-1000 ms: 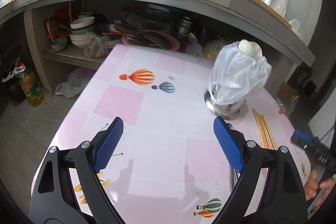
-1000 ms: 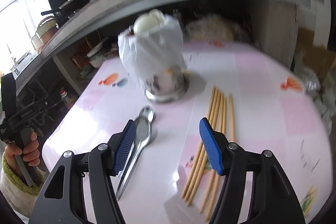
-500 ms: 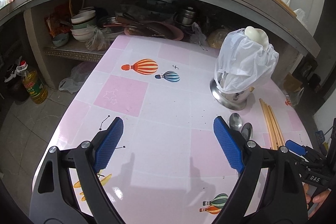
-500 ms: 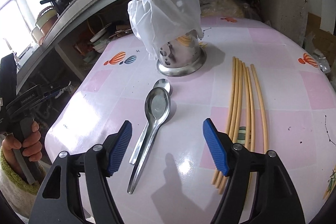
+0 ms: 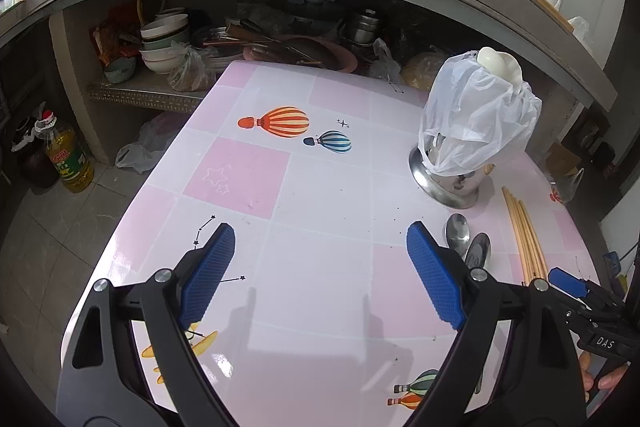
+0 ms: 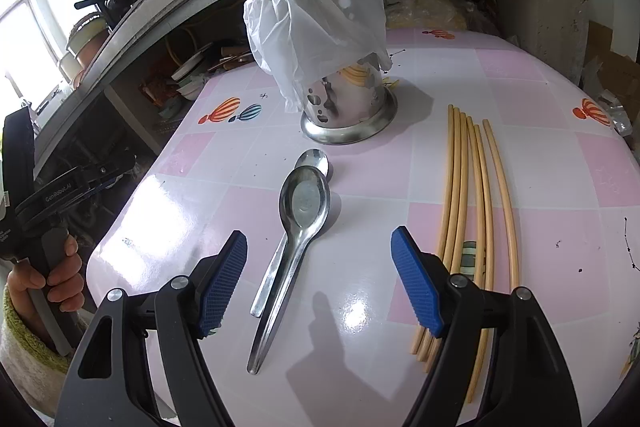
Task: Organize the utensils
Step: 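Open the right gripper and withdraw it toward the steel spoons, then lower the right gripper over the large steel spoon and close on it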
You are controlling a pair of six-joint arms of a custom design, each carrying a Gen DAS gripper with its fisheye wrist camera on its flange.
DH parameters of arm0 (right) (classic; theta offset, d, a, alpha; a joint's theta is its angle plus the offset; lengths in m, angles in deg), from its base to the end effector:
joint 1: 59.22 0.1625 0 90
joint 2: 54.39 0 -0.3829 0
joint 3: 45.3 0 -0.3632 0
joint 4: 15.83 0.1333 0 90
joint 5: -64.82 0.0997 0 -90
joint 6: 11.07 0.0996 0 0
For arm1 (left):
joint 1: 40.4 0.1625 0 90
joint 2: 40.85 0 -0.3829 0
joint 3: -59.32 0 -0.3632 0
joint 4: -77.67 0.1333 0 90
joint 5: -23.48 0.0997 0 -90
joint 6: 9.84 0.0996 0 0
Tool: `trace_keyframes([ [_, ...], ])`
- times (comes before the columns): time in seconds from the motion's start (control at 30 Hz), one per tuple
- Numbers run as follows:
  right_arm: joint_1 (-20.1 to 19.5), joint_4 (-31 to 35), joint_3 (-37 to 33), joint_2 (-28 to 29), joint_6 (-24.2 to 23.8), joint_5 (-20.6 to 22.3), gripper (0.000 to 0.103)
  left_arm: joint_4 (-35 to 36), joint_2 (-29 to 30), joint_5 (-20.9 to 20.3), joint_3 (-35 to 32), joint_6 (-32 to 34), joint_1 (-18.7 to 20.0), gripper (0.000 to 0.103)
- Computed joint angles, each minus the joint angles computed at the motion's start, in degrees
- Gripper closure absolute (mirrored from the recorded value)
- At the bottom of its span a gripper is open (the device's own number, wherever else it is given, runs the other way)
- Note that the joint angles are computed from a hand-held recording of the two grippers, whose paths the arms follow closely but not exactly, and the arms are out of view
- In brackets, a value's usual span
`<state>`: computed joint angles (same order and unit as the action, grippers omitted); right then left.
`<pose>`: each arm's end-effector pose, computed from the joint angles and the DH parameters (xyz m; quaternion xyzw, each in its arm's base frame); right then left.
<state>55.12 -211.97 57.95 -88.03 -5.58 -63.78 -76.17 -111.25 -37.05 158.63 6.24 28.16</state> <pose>0.3005 -0.4916 0.0310 0.0446 -0.9011 0.3666 0.2272 -0.0415 -0.6044 0.3336 0.2244 0.8981 -0.3013 0.2288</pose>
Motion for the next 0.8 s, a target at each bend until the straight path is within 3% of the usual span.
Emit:
trace_keyframes([
  [0.27,-1.2,-0.4,-1.0,1.0,-0.3,2.0,0.03,-1.1,-0.3,0.4,0.4,0.2,-0.1,0.019],
  [0.47,-2.2,4.2,-7.7,5.0,-1.8,2.6,0.03,-1.4,-0.7,0.3,0.5,0.0,0.1,0.019],
  [0.7,-2.4,10.5,-15.6,9.9,-2.3,-2.7,0.03,-1.0,-0.4,-0.1,-0.5,-0.5,1.1,0.019],
  [0.8,-2.3,12.1,-18.1,11.4,-2.8,-4.6,0.037,-0.8,-0.3,-0.1,-0.7,-0.6,1.3,0.019],
])
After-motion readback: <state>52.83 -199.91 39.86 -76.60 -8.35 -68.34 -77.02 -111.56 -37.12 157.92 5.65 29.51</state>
